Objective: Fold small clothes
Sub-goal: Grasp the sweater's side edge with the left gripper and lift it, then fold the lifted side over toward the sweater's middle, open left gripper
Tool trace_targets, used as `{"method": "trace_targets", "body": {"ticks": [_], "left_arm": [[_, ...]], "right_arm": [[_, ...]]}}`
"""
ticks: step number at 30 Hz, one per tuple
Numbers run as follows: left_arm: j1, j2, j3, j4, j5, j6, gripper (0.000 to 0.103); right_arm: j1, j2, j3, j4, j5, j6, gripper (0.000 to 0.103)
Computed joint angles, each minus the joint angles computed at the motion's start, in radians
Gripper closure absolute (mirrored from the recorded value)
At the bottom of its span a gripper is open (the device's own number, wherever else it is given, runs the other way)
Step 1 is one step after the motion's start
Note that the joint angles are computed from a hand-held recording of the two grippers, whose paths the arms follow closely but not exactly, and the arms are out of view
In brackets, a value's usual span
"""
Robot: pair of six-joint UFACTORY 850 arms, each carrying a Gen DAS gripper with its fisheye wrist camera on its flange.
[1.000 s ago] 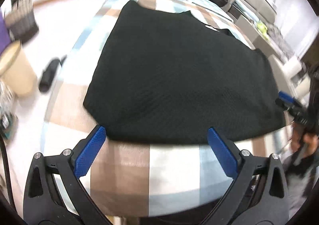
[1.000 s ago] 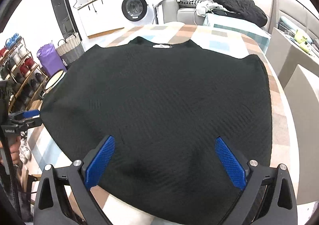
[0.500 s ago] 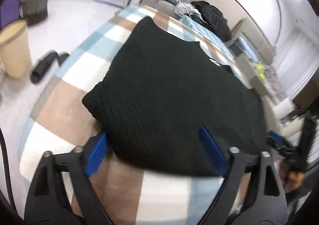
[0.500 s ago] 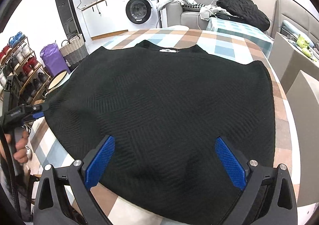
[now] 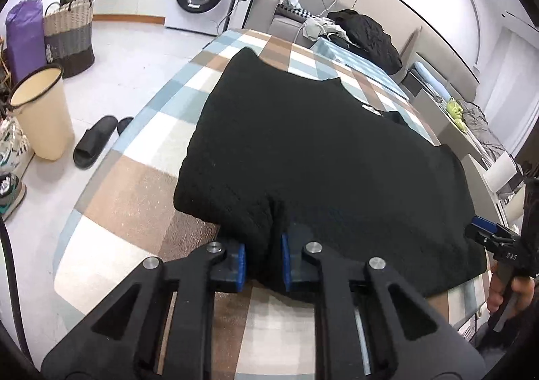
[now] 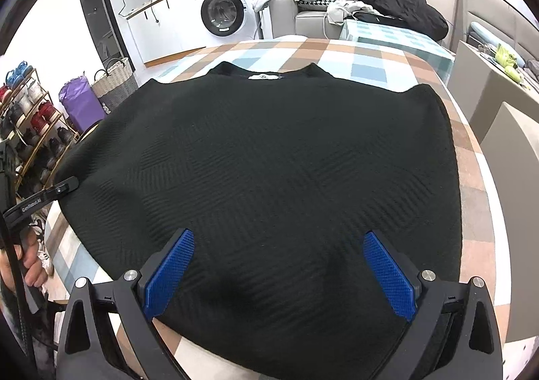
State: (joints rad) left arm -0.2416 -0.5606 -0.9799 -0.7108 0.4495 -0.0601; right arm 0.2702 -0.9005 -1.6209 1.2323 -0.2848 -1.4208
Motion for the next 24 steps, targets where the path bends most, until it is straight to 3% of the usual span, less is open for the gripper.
{"method": "trace_targets", "body": {"ticks": [7, 11, 20, 24], "left_arm": [[-0.070, 0.017, -0.051, -0.236, 0.068, 0.307, 0.092], [-0.110, 0.003, -0.127, -0.271, 0.084, 0.459, 0.092], [-0.165, -0.132, -0.362, -0.101, -0.117, 0.503, 0.092], [-0.173, -0.204, -0.448, -0.145, -0.220, 0.591, 0.091]], "right_arm": [[-0.007, -0.002, -0.007, 0.002, -0.002, 0.014, 0.001], [-0.012, 0.010, 0.007, 0.054, -0.005, -0.042, 0.001], [-0.033, 0.013, 0.007, 0.067, 0.005, -0.023, 0.001], [-0.039, 0.012, 0.004, 0.069, 0.012, -0.012, 0.001]]}}
